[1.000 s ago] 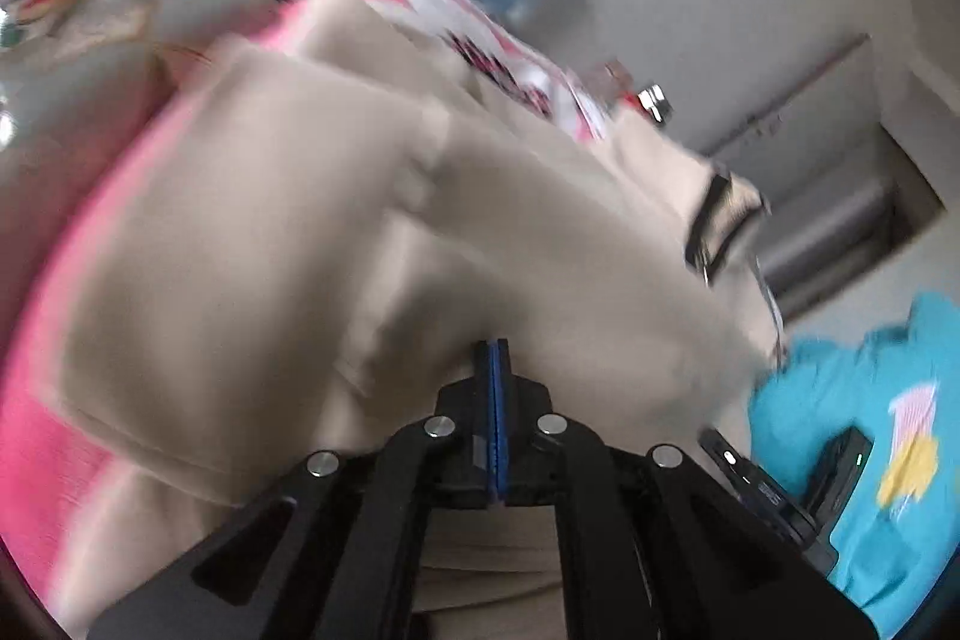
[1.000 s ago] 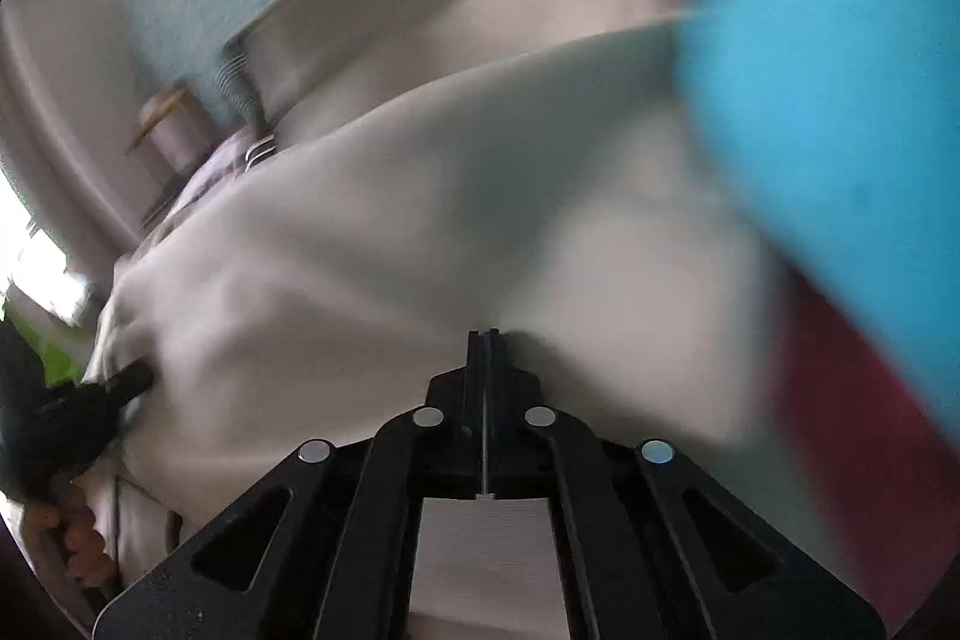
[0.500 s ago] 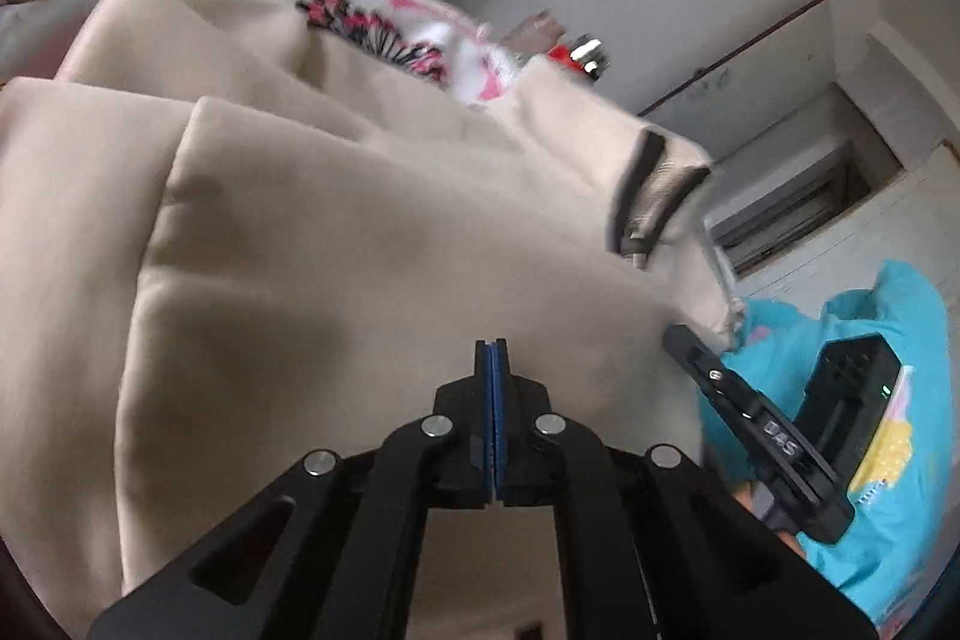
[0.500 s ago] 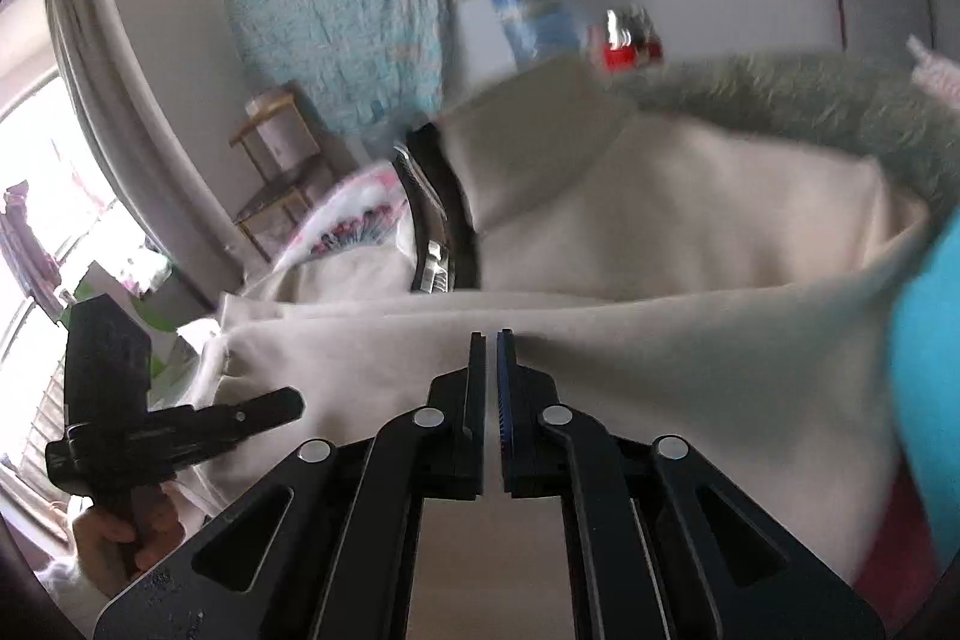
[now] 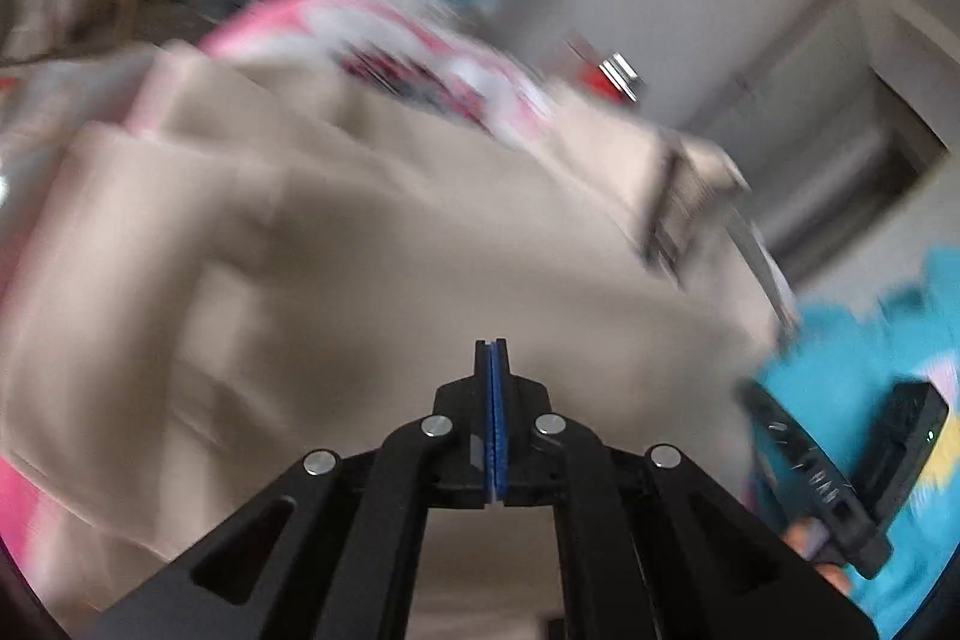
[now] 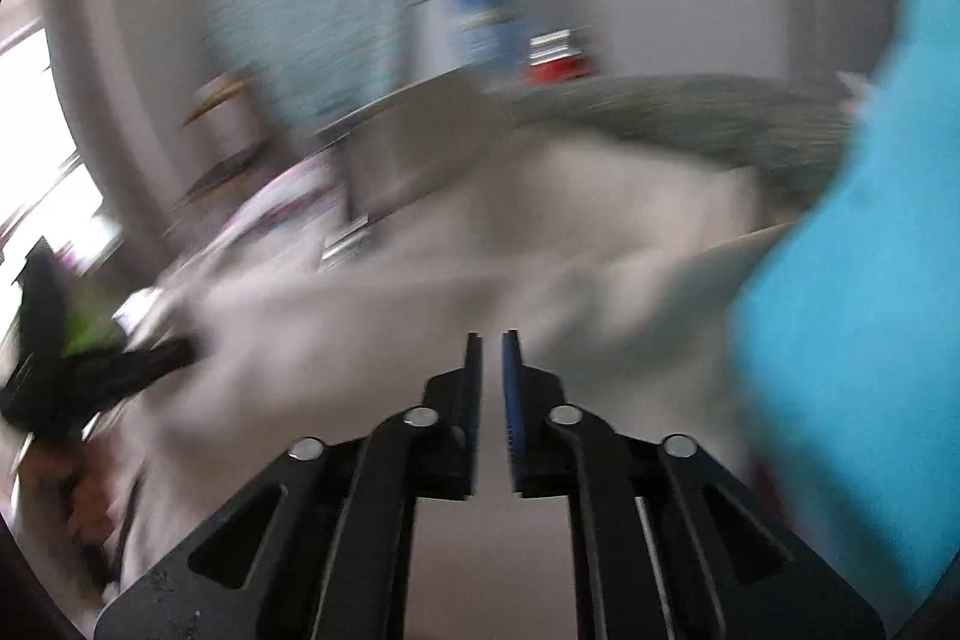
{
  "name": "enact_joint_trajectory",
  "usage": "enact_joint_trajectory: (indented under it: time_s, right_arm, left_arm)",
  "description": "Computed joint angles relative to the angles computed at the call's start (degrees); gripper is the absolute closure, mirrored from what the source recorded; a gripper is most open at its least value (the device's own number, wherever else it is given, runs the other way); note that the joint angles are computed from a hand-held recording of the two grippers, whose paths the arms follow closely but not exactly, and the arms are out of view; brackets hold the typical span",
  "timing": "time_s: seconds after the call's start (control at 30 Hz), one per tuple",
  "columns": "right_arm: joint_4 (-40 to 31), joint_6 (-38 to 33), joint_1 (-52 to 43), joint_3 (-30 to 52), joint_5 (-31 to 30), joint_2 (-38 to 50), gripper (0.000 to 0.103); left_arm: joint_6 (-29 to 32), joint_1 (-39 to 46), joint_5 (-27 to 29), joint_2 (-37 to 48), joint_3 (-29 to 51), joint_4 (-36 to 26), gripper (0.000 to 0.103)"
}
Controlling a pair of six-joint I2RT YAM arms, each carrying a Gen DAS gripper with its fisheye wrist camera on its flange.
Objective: Fold large clothes
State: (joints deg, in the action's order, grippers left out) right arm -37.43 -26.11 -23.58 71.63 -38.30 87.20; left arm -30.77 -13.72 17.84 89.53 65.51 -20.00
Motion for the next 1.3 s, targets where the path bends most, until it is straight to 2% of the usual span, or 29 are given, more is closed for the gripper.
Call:
enact_joint_trajectory:
  time_s: [0.03, 0.07, 0.1, 0.13, 0.17, 0.2, 0.23, 0.27, 0.3, 0.4, 0.5, 0.57, 0.6, 0.67, 0.8, 0.83, 0.93, 0.97, 1.0, 1.03, 1.1, 1.17, 1.23, 1.3]
  right_arm:
    - [-2.8, -4.3, 0.9, -0.3, 2.7, 0.7, 0.088]
    - [-2.7, -4.8, 1.4, -1.0, 6.1, 1.5, 0.088]
    - [-2.1, -3.9, 0.7, -1.8, 8.0, 2.3, 0.089]
    - [-2.6, -2.4, -2.8, -1.6, 4.1, 3.9, 0.092]
    - [-2.1, -0.5, -5.0, -1.3, 3.9, 4.4, 0.103]
    - [-3.1, 0.1, -7.1, 0.0, 2.3, 5.5, 0.103]
    - [-2.4, 0.9, -8.7, 0.1, 4.2, 4.9, 0.103]
    - [1.4, 1.6, -8.8, -2.1, 9.2, 2.5, 0.103]
    - [3.1, 0.6, -9.1, -3.2, 11.1, 1.3, 0.103]
    - [3.5, -4.9, -11.0, -5.3, 15.3, -2.4, 0.103]
    - [5.4, -6.1, -10.8, -9.3, 19.1, -7.4, 0.103]
    - [2.1, -4.7, -13.1, -7.8, 17.7, -7.6, 0.102]
    - [0.3, -4.0, -15.1, -6.4, 15.3, -7.2, 0.098]
    - [-4.0, -5.1, -19.8, -1.3, 9.5, -4.5, 0.097]
    - [-13.7, -7.5, -22.0, 6.3, 4.0, -2.0, 0.095]
    - [-17.5, -6.9, -22.5, 9.0, 0.8, -0.7, 0.093]
    - [-19.5, -3.6, -19.9, 11.9, -3.1, -1.5, 0.076]
    - [-18.4, -1.6, -17.3, 11.0, -2.2, -3.5, 0.067]
    - [-18.6, -0.5, -14.5, 12.9, -1.2, -3.6, 0.062]
    - [-15.7, 3.9, -8.9, 16.1, 1.4, -0.8, 0.053]
    - [-14.2, 6.3, -3.4, 20.4, 3.2, 2.3, 0.045]
    - [-13.1, 10.5, 4.5, 27.3, 7.9, 8.3, 0.030]
    - [-13.6, 12.6, 9.7, 35.6, 14.6, 15.2, 0.025]
    - [-13.3, 14.9, 14.9, 43.1, 24.9, 21.9, 0.023]
  left_arm:
    - [1.3, -0.8, 2.0, 0.3, -0.3, -0.5, 0.101]
    - [4.2, -1.7, 0.7, 0.4, -0.6, -1.7, 0.101]
    - [5.1, -2.6, -2.9, -0.1, -1.4, -2.1, 0.101]
    - [3.9, -0.7, -1.0, -1.7, -5.0, 0.9, 0.100]
    - [1.5, 1.7, 2.0, -2.9, -7.5, 2.9, 0.100]
    - [-1.4, 4.0, 3.6, -4.5, -10.0, 4.7, 0.100]
    - [-3.1, 6.4, 4.1, -6.2, -11.7, 4.9, 0.100]
    - [-3.1, 7.5, 3.6, -7.5, -12.1, 3.7, 0.100]
    - [-2.8, 7.9, 2.3, -8.4, -11.9, 2.1, 0.100]
    - [-0.7, 8.6, -1.4, -12.1, -11.2, -3.9, 0.100]
    - [0.6, 8.4, -5.3, -15.2, -10.5, -8.0, 0.100]
    - [-0.4, 8.0, -5.6, -17.5, -10.8, -9.5, 0.100]
    - [-0.7, 7.1, -7.4, -17.7, -10.4, -10.1, 0.100]
    - [0.2, 5.6, -12.7, -20.0, -9.7, -12.7, 0.098]
    - [4.0, 3.6, -14.7, -19.4, -6.6, -14.0, 0.097]
    - [4.4, 2.5, -15.6, -18.5, -5.4, -14.0, 0.096]
    - [5.0, -0.7, -20.0, -17.4, -3.6, -13.0, 0.090]
    - [5.2, -2.1, -21.8, -16.8, -3.4, -12.1, 0.085]
    - [5.8, -3.6, -23.0, -15.9, -3.1, -11.2, 0.084]
    - [6.6, -4.3, -23.4, -15.3, -3.0, -10.5, 0.084]
    - [8.3, -6.0, -24.3, -13.7, -3.0, -8.8, 0.084]
    - [10.0, -8.0, -26.3, -12.5, -3.6, -6.5, 0.084]
    - [11.3, -9.0, -26.8, -11.3, -4.0, -4.7, 0.084]
    - [12.3, -8.9, -25.9, -10.3, -4.2, -3.6, 0.084]
